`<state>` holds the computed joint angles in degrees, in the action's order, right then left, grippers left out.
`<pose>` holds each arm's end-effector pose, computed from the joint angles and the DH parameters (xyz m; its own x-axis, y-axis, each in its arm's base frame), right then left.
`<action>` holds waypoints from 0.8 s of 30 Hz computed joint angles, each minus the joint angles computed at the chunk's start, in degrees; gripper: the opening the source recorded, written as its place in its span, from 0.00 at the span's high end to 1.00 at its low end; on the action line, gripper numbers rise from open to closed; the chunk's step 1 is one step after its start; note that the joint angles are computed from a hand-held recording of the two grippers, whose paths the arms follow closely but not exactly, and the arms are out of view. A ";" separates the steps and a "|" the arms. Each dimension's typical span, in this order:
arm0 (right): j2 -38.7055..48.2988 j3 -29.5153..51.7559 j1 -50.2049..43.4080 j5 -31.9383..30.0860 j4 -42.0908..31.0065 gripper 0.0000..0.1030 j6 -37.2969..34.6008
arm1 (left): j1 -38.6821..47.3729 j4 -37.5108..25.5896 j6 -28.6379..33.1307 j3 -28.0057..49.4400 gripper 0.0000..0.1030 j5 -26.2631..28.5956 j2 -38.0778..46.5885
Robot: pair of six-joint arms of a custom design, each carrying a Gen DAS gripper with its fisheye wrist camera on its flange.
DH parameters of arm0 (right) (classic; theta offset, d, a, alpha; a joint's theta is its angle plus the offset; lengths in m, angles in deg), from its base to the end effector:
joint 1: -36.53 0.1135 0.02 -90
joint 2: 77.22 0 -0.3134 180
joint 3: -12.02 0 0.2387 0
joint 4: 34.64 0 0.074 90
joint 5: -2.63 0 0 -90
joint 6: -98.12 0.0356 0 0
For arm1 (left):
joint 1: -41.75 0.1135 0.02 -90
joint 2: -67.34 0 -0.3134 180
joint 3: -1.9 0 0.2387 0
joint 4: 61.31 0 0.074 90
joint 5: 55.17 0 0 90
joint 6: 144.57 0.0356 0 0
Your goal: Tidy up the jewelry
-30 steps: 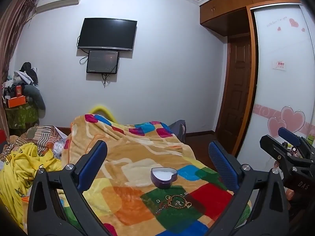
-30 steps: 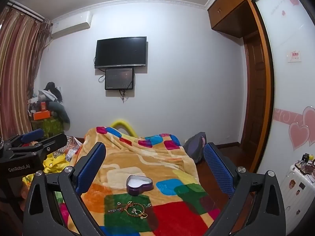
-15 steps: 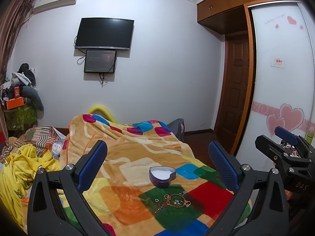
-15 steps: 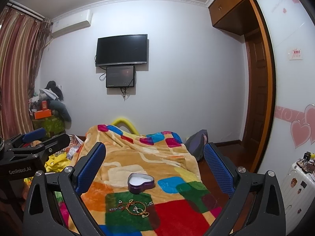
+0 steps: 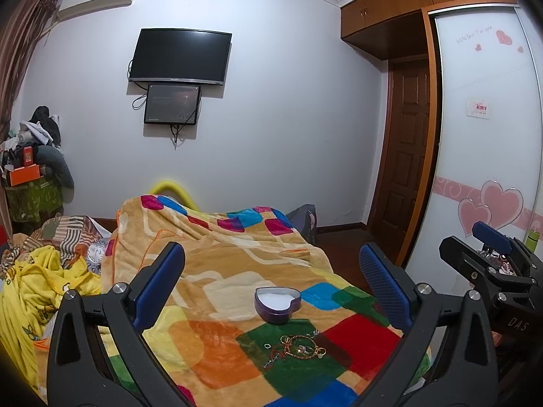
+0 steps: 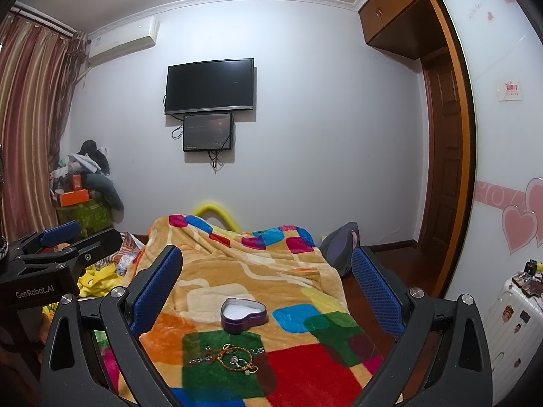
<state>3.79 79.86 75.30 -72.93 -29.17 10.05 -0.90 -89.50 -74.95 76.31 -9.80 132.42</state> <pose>0.2480 0.1878 0.3541 -0.1183 -0.0532 -0.9915 -0.4100 0.9121 0.0000 0.1769 -0.1290 0.4043 -0.2205 -0.1338 -0.9662 -0.0892 0.9892 -0.1167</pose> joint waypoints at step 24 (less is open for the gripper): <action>-0.31 0.83 0.12 -0.28 -1.37 0.04 0.21 | -0.84 0.03 0.44 0.80 0.00 -0.80 0.79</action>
<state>3.48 80.69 75.42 -73.21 -30.54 10.26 -1.74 -89.47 -74.51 77.11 -10.60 133.20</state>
